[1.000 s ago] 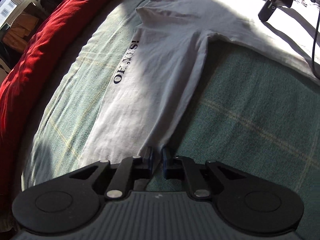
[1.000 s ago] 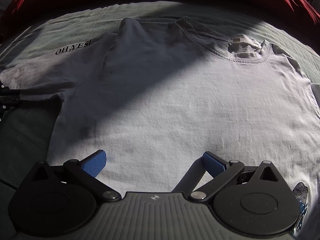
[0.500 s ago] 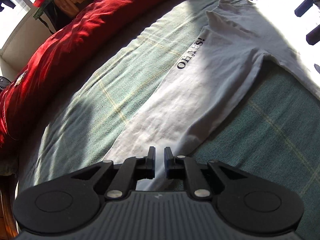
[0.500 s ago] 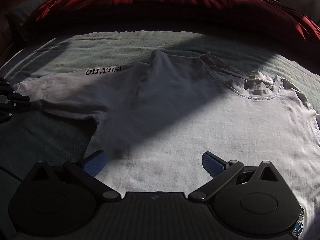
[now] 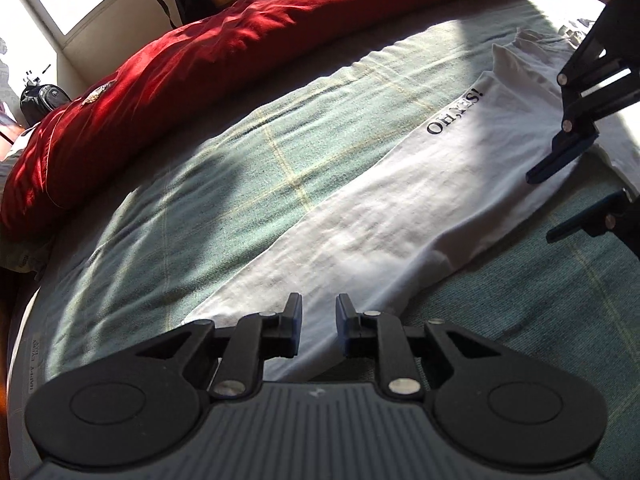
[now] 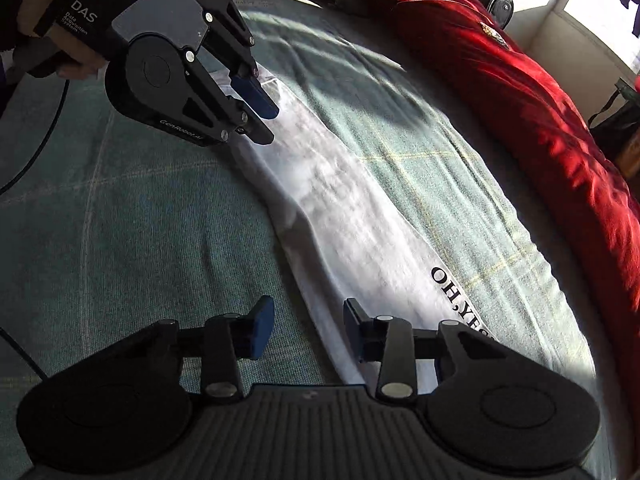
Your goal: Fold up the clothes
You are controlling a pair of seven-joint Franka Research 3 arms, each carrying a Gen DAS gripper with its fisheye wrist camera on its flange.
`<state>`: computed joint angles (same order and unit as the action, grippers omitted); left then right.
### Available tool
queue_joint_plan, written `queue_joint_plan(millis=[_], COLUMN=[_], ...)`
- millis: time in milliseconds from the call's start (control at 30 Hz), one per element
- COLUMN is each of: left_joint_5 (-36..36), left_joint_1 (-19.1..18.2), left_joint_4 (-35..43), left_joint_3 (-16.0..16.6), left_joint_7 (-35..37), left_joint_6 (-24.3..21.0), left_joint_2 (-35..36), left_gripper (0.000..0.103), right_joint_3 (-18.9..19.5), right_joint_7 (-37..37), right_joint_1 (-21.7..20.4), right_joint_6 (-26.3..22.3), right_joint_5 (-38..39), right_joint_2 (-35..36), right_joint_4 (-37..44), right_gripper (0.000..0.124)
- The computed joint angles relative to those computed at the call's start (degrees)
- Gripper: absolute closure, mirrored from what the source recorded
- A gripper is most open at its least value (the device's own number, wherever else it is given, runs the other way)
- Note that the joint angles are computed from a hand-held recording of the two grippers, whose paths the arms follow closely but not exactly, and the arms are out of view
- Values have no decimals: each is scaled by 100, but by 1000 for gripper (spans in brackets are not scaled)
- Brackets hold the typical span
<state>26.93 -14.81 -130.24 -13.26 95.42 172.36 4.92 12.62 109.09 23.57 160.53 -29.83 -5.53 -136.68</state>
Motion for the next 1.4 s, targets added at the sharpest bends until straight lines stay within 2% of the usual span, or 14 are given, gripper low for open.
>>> queue_joint_plan(millis=[67, 400, 533, 633, 733, 833, 967, 1000, 1067, 1133, 1200, 1267, 1333, 1400], left_joint_5=[-123, -741, -1066, -1338, -1843, -1917, -3398, -3439, -3069, -3400, -4956, -5969, -6832, -7950], left_joint_1=[41, 174, 200, 199, 188, 175, 210, 159, 64, -31, -46, 53, 196, 344], left_joint_4=[-101, -385, -474, -530, -502, -400, -409, -470, -593, -558, -195, 79, 239, 221], left_joint_3=[-10, -19, -55, -67, -109, -119, -345, -319, -237, -201, -192, -177, -192, -276], left_joint_7=[25, 58, 269, 510, 967, 1092, 2399, 2539, 2536, 3008, 3611, 3463, 3137, 3331], left_joint_6=[77, 306, 316, 330, 311, 265, -96, -137, -182, -412, -1139, -1507, -1716, -1675], left_joint_2=[-63, -232, -298, -362, -355, -267, -375, -420, -485, -483, -357, -165, -17, 18], left_gripper=[83, 83, 83, 83, 83, 83, 83, 82, 65, 64, 64, 64, 65, 63], right_joint_3=[8, -330, -403, -362, -272, -312, -350, -352, -357, -375, -403, -428, -448, -467], right_joint_7=[-205, -1014, -1173, -1768, -2937, -3147, -2595, -2376, -2022, -1701, -1482, -1308, -1162, -1023], right_joint_1=[30, 469, 568, 492, 307, 288, 381, 401, 416, 441, 494, 551, 603, 645], right_joint_6=[-114, -567, -711, -783, -1099, -1264, -888, -796, -705, -688, -679, -685, -702, -721], right_joint_5=[-154, -613, -648, 620, 3028, 3650, 2587, 2115, 1225, 467, -106, -566, -956, -1250], right_joint_2=[229, 904, 973, 924, 890, 850, 679, 653, 676, 779, 854, 909, 948, 982], right_joint_4=[225, 908, 1020, 1076, 1229, 1248, 965, 902, 859, 893, 909, 922, 939, 959], right_gripper=[106, 106, 116, 120, 123, 122, 114, 111, 109, 108, 108, 108, 108, 108])
